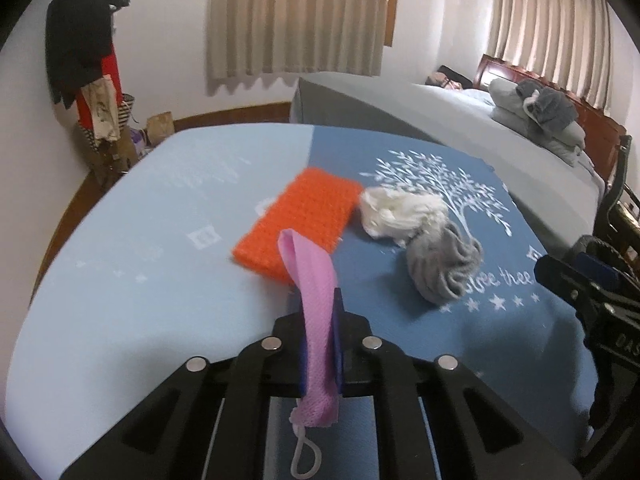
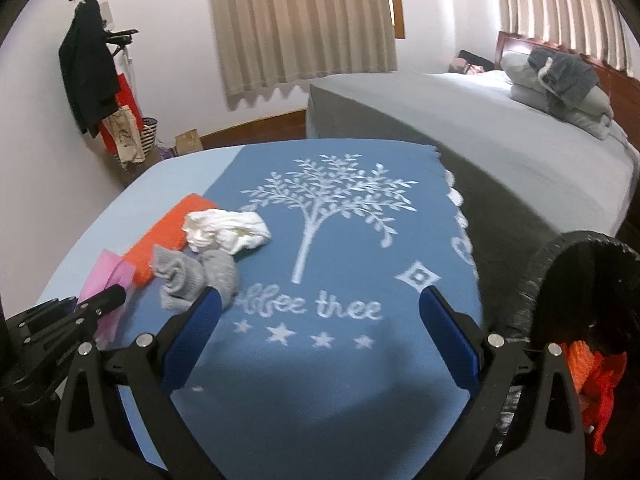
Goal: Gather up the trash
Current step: 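Grasp the pink strap with the left gripper, then grasp the grey sock with the right gripper while the left holds the pink strap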
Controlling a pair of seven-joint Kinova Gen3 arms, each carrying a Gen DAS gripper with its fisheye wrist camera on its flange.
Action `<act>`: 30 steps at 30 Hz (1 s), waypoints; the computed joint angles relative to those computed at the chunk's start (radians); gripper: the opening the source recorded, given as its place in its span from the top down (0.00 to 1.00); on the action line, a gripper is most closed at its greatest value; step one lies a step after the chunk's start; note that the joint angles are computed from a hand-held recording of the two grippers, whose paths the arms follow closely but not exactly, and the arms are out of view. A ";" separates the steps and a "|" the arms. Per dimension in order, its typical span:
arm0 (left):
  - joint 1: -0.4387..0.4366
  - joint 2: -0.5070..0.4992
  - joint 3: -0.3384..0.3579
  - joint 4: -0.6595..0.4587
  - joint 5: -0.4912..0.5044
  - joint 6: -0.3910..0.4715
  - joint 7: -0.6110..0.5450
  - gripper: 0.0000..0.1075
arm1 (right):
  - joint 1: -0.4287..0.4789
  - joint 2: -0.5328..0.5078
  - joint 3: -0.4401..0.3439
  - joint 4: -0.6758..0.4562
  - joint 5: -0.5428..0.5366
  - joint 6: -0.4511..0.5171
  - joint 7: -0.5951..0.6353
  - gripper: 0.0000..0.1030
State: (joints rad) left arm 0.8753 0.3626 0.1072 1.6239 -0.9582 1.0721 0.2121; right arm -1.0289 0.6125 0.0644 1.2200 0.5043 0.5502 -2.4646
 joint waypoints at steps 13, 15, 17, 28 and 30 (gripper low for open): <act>-0.039 -0.048 0.013 0.079 -0.011 0.026 0.054 0.92 | 0.012 0.099 -0.062 -0.207 -0.096 0.070 0.171 0.06; -0.043 -0.050 0.019 0.086 -0.010 0.027 0.064 0.92 | 0.013 0.125 -0.069 -0.255 -0.117 0.099 0.204 0.06; -0.050 -0.054 0.022 0.095 -0.009 0.022 0.072 0.91 | 0.013 0.151 -0.074 -0.303 -0.139 0.128 0.236 0.06; -0.071 -0.062 0.031 0.113 -0.005 0.001 0.073 0.91 | 0.023 0.218 -0.080 -0.420 -0.220 0.231 0.313 0.26; -0.072 -0.062 0.032 0.114 -0.005 0.000 0.072 0.91 | 0.033 0.226 -0.092 -0.437 -0.243 0.246 0.338 0.33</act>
